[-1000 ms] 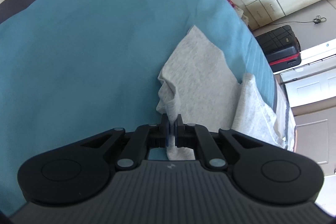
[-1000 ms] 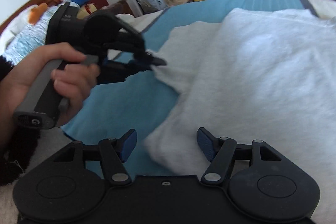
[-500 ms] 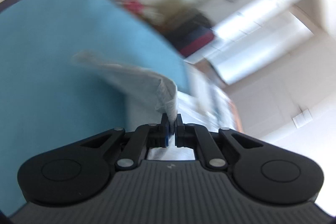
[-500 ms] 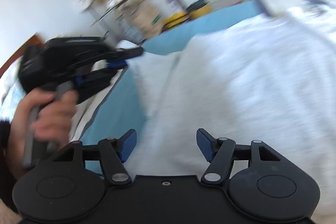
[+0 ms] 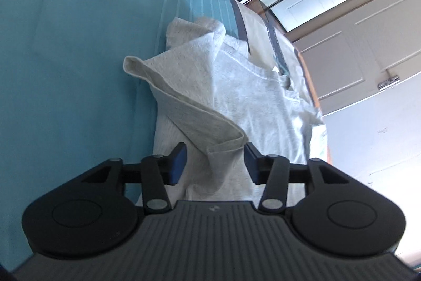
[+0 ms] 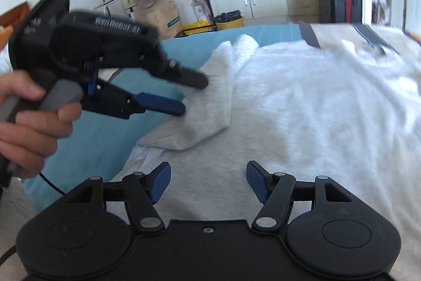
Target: Fold clothes
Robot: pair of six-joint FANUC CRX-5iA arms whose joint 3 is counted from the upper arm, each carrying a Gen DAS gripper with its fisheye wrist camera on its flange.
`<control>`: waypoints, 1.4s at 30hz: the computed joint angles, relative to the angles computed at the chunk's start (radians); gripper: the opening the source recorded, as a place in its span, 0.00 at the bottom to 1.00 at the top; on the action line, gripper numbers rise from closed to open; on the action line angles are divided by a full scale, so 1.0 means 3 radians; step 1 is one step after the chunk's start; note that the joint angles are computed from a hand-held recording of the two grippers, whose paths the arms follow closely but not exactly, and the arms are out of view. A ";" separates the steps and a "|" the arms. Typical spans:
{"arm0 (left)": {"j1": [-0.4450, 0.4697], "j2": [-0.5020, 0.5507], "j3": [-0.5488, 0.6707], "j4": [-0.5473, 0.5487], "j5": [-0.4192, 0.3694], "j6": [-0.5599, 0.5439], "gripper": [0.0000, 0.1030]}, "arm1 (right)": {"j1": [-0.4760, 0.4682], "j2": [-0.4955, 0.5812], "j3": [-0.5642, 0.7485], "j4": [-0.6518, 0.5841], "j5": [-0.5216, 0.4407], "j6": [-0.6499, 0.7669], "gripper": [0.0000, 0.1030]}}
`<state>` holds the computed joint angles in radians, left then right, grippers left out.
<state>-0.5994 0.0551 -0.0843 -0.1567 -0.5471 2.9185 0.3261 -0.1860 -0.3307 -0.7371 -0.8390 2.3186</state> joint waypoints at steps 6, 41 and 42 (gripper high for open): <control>-0.0202 -0.0151 0.0164 -0.0679 -0.0670 0.0730 0.46 | 0.0652 -0.0133 -0.0303 0.0877 0.0908 -0.0867 0.67; -0.0544 -0.0736 -0.0171 -0.2590 -0.0797 0.2375 0.02 | -0.0020 0.0747 0.0931 -0.0325 -0.0178 -0.1237 0.39; -0.0545 -0.0757 -0.0200 -0.2652 -0.0748 0.2473 0.02 | 0.0155 0.0779 0.0931 0.0018 -0.0030 -0.1396 0.39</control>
